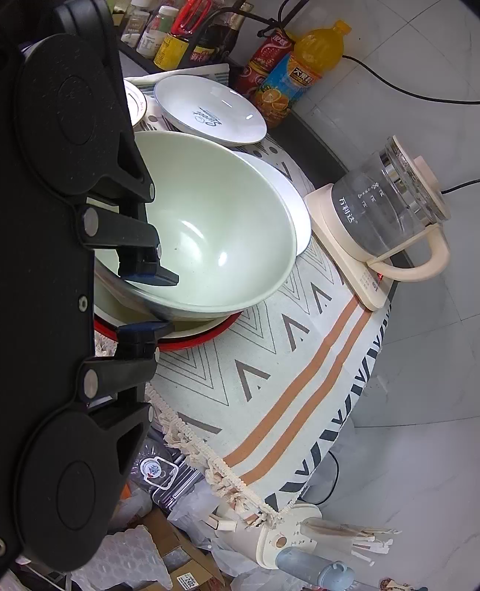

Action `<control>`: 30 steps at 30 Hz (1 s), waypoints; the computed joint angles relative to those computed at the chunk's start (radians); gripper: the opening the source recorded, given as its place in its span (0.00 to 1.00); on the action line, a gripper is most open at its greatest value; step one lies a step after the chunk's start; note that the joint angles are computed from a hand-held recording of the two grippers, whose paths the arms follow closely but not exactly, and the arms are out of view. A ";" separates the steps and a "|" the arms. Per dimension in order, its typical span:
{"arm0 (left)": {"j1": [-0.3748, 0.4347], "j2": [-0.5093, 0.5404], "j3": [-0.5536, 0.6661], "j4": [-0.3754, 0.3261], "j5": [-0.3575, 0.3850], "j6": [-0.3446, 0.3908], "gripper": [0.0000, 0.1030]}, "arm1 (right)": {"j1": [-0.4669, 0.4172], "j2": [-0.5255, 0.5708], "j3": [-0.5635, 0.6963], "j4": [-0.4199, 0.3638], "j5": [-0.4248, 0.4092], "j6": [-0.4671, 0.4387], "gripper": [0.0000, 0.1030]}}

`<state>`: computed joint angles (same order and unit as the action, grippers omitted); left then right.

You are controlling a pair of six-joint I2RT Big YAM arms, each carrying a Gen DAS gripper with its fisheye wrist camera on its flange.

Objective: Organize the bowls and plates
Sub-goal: 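Lower the small green bowl into the stacked bowls and open both grippers, then withdraw both grippers up from the bowl stack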

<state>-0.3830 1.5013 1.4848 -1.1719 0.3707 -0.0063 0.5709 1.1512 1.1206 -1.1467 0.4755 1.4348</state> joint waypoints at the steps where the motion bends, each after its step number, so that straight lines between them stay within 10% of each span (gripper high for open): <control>1: 0.002 -0.001 0.001 -0.002 0.001 0.002 0.15 | 0.001 0.000 0.000 -0.001 0.001 0.000 0.21; 12: 0.045 -0.006 0.009 -0.006 0.006 0.000 0.17 | 0.007 0.019 0.025 -0.048 0.012 0.007 0.24; 22: 0.078 -0.041 0.007 0.008 -0.039 0.029 0.69 | 0.056 0.016 0.079 -0.122 0.090 0.040 0.46; 30: 0.120 -0.067 -0.002 0.017 -0.068 0.041 0.79 | 0.088 0.024 0.103 -0.096 0.113 0.023 0.56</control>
